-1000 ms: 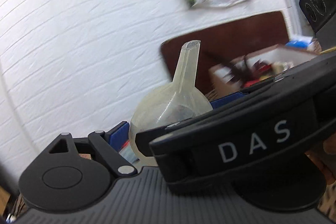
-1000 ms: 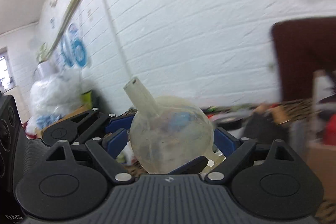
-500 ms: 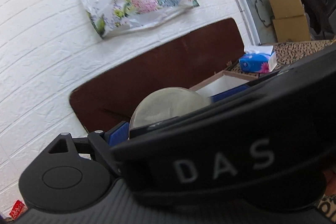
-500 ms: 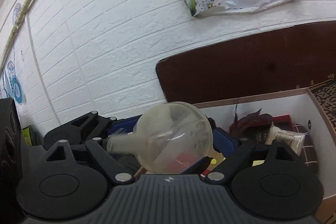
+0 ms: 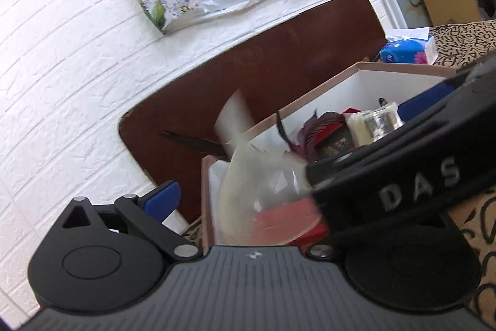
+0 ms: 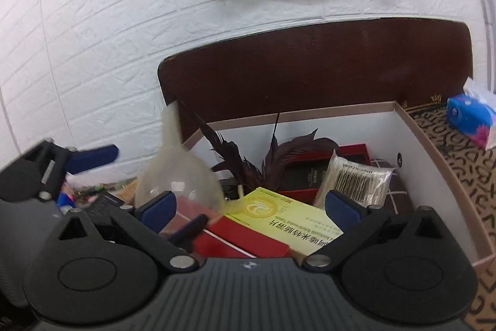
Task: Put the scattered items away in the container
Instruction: 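Carry the funnel into the cardboard box and release it, then move the right tool back to the floral drawstring pouch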
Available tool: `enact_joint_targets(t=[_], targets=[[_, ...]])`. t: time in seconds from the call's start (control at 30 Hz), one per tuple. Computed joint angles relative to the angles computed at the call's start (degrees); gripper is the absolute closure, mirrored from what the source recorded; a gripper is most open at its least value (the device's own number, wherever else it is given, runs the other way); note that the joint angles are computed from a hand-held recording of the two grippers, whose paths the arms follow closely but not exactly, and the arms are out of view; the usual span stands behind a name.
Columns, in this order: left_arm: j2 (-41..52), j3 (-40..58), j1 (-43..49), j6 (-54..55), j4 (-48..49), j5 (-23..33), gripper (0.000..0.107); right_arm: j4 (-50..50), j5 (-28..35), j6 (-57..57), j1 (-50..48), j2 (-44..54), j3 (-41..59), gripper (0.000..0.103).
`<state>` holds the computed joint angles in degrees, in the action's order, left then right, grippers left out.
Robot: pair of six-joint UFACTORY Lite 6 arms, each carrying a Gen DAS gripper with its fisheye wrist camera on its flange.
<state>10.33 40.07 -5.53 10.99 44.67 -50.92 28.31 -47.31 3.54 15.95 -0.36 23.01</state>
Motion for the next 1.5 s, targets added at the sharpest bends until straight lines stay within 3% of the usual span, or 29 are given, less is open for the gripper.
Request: enact_joint_targets(t=[0.17,0.37,0.57,0.77,1.13,1.5], targets=[[-3.25,-2.74,8.89,-6.29,11.29,-4.27,0.004,0.27,-2.27,2.06,3.85,-3.53,-3.18,0.0],[-6.95,-7.69,24.25,-10.47,25.87,-12.65,0.004,13.53,-5.01,-3.47,21.28,-5.71,-3.65,0.0],[0.09,-6.82,44.77,-3.87,39.08,-19.9,0.004,20.55,-8.47,-6.76,37.28,6.41,5.88,0.0],[12.79,4.18,58.2,-4.93,46.74,-17.73,0.004,15.25,-4.43,-4.04,41.83,20.69,18.05,0.0],[25.34,22.53,52.24,-10.76,42.32,-9.82,0.004,9.36,5.07,-3.99,38.81,33.16,35.79,0.0],[32.91,31.32,51.85,-15.99,45.55,-7.69,0.004,3.67,10.68,0.3,34.37,40.13,44.65,0.0]])
